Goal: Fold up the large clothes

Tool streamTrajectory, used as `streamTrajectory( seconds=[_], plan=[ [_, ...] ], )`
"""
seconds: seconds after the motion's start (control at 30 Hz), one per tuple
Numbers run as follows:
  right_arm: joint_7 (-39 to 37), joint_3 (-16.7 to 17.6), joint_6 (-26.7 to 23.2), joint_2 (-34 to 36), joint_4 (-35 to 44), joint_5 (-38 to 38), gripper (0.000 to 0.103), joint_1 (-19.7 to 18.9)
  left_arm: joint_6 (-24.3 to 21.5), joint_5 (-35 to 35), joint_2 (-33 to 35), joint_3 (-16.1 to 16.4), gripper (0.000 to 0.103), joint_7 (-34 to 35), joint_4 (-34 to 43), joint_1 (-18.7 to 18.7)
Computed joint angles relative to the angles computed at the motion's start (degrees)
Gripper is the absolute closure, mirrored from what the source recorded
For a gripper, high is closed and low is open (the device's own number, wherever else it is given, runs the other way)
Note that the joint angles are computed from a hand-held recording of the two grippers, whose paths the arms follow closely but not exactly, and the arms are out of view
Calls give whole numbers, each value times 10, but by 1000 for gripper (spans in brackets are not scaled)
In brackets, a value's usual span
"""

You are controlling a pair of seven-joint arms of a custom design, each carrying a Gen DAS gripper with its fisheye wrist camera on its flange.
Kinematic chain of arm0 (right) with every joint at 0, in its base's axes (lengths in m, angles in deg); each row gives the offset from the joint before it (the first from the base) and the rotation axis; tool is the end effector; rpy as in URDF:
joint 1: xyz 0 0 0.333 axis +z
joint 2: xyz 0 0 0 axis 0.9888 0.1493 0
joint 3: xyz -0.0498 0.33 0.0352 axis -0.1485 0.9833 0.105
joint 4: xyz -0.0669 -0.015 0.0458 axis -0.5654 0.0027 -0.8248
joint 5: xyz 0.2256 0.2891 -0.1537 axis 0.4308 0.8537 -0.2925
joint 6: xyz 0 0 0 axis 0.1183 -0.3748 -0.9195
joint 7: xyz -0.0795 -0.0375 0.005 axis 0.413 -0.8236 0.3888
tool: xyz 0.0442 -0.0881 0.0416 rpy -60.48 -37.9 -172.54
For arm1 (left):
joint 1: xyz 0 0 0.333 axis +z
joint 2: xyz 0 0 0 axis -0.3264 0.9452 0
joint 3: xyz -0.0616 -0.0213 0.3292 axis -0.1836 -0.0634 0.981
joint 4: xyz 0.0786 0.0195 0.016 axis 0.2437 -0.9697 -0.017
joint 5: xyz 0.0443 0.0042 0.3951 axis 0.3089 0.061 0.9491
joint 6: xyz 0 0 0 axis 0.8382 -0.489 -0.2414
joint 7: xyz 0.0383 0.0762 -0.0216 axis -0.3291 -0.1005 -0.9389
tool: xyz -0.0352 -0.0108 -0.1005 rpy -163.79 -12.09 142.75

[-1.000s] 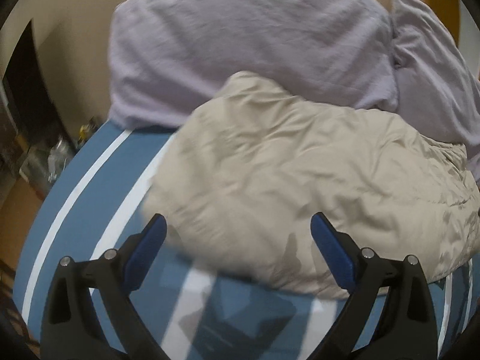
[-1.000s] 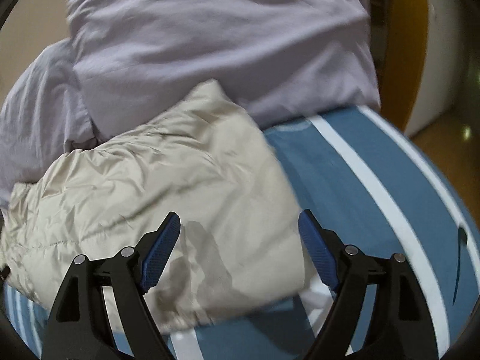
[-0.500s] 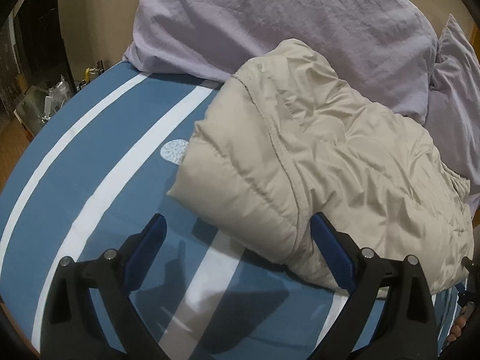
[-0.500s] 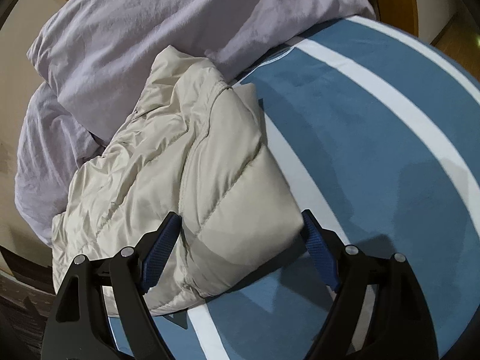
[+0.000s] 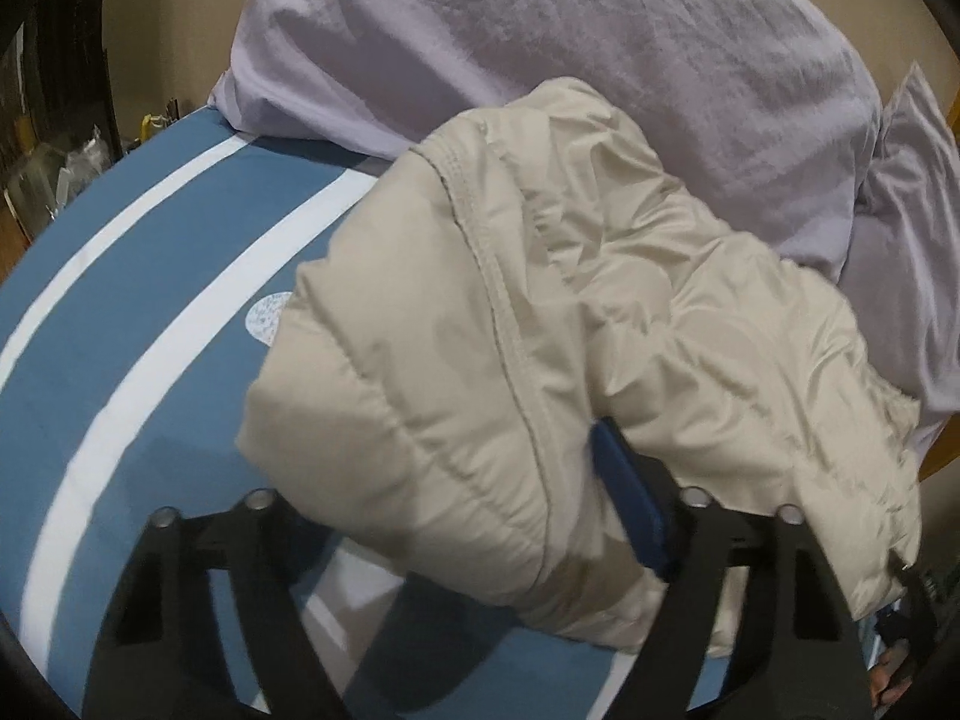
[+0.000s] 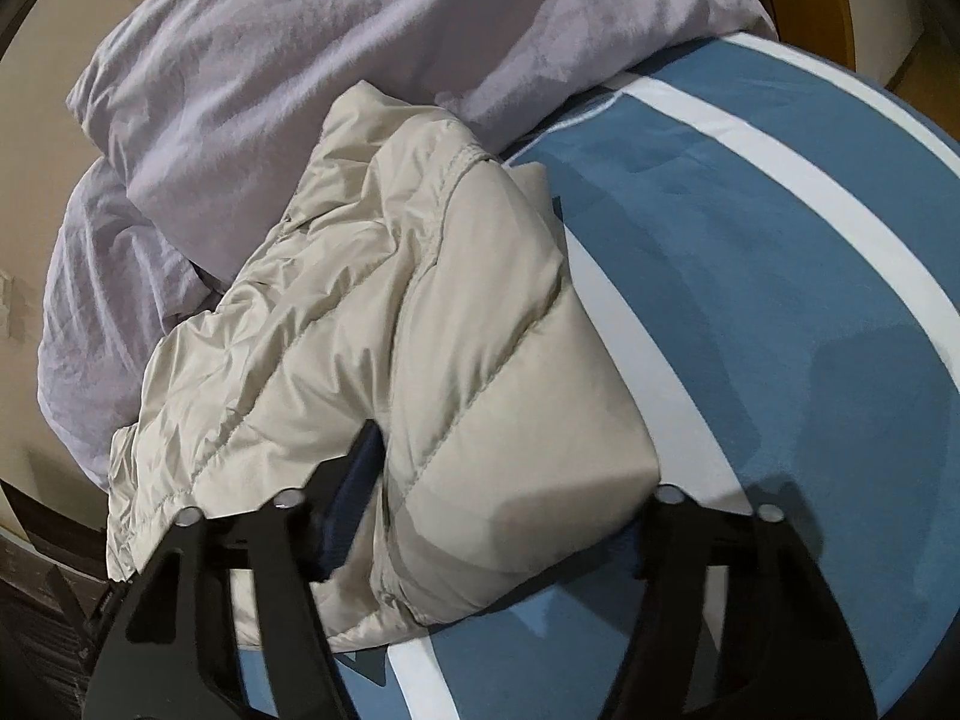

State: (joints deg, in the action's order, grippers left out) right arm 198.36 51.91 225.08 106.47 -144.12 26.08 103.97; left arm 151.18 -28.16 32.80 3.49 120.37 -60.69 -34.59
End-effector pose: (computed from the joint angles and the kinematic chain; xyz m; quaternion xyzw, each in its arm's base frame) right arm 0.6597 0.2558 0.4522 -0.4432 0.7883 -0.1050 0.4136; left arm 0.6933 -0.2163 0.5131 -0.7857 0.5206 -0.2856 0.1736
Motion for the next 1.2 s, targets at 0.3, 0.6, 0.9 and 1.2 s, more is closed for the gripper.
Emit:
streamTrajectory(
  seconds=[0.3,0.6,0.9,1.2],
  plan=[
    [18,-40,31,-23,-29,-48,68,38,78,-35,-44,-7,66,0,-70,18],
    [4,-20,57,-76,-110,-56,68,40,116,-63,-153,-32,66,49,-215,49],
    [72,-42,81,-135,-191,-132,68,90,118,-87,-266,-74,65,79,-341,97],
    [152,-28,-11,-173,-195,-241,39,84,95,-26,-293,-116,49,11,-364,137]
  ],
)
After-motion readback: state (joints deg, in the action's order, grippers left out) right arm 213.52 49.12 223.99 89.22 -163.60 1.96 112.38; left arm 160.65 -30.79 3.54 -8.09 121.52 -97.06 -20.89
